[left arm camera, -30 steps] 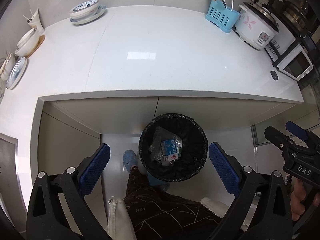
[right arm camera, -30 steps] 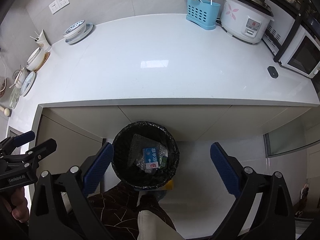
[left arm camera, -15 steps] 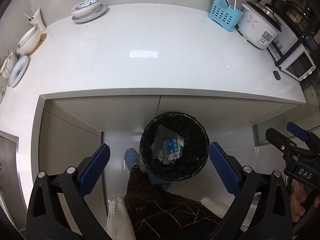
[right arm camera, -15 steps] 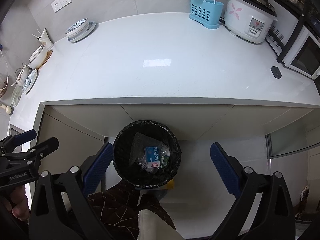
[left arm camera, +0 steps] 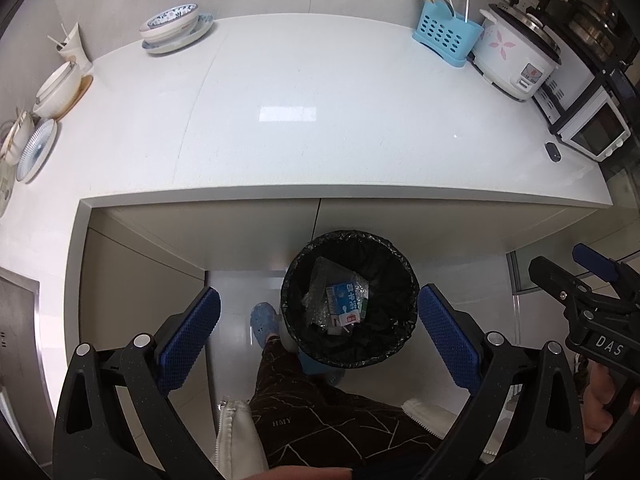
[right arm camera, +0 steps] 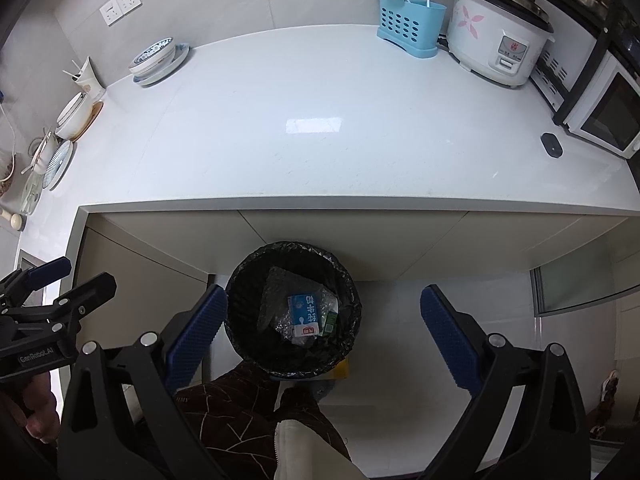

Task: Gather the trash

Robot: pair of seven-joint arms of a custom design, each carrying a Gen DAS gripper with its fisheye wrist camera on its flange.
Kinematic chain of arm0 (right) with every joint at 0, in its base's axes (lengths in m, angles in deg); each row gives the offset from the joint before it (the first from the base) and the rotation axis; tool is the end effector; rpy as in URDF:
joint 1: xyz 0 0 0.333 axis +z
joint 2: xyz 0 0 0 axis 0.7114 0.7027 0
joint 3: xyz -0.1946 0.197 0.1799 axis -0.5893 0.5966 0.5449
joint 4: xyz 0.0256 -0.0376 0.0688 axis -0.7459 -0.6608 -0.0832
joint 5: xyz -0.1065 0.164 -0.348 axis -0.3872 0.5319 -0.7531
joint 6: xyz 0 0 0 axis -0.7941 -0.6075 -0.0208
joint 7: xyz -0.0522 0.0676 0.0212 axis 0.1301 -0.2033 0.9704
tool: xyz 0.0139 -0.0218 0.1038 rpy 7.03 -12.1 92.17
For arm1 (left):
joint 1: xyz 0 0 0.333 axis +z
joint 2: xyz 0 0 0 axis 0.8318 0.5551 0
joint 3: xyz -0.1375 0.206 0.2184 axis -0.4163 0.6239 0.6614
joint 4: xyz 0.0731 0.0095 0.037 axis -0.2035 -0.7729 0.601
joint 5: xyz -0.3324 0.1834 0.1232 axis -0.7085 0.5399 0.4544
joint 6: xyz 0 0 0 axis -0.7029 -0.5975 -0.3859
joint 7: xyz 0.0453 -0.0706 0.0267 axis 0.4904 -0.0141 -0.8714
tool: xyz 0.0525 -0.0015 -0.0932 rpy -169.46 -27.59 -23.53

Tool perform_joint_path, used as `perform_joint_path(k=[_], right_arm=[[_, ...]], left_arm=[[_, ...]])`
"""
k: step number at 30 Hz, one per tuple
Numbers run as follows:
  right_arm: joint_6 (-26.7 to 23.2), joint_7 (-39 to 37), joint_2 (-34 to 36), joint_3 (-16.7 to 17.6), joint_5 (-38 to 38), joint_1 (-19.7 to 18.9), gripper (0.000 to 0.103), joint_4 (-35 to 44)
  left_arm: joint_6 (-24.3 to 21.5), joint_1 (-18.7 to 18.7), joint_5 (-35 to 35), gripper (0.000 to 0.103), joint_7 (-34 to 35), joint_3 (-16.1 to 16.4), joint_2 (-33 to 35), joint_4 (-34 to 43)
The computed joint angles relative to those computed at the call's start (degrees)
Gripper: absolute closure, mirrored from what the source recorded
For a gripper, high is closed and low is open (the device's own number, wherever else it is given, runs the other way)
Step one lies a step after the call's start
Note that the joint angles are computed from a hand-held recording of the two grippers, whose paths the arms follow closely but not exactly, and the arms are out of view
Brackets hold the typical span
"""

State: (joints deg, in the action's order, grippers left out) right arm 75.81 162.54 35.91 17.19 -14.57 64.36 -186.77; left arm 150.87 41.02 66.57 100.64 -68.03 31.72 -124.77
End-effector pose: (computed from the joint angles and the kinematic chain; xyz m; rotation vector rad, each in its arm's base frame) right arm 0.3904 0.2401 0.7238 -1.8768 2.1172 -0.4174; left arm 0.4159 -0.2689 0.7077 -1.9162 2.2081 -0.5217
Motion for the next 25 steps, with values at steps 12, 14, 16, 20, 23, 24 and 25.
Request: perform_joint_path(k=[12, 14, 16, 20, 23, 24, 25], right_arm=[[-0.3, -0.2, 0.7, 0.0, -0.5, 0.1, 0.010, 0.8], [-0.4, -0.4, 0.9, -0.1, -0.4, 0.1, 0.010, 1.1], [-0.5, -0.5, 0.9, -0.1, -0.4, 0.1, 0.010, 1.1], [-0.3, -0.4, 0.8, -0.1, -0.4, 0.2, 0.010, 1.0], [-0.2, -0.4, 0.8, -0.1, -0.3, 0.2, 0.010, 0.9], [-0.2, -0.3, 0.8, -0.1, -0.3, 0.2, 0.010, 0.9], [-0.2, -0.3, 0.8, -0.1, -0.3, 0.2, 0.010, 0.9]], left_arm=[[0.4, -0.1, -0.9, 0.006, 1.5, 0.3, 0.6, 0.5], [0.5, -0.2, -2.0, 0.006, 2.0, 0.7, 0.7, 0.4], [0.7, -0.1, -1.9, 0.006, 1.9, 0.6, 0.4, 0.1], [1.2, -0.1, -1.3, 0.007, 2.3, 0.4, 0.4, 0.0], [1.3, -0.1, -1.4, 0.007, 2.6, 0.4, 0.3, 0.0], [1.0, -0.1, -1.1, 0.007, 2.6, 0.3, 0.4, 0.1], [0.8, -0.1, -1.0, 0.007, 2.5, 0.2, 0.4, 0.2]])
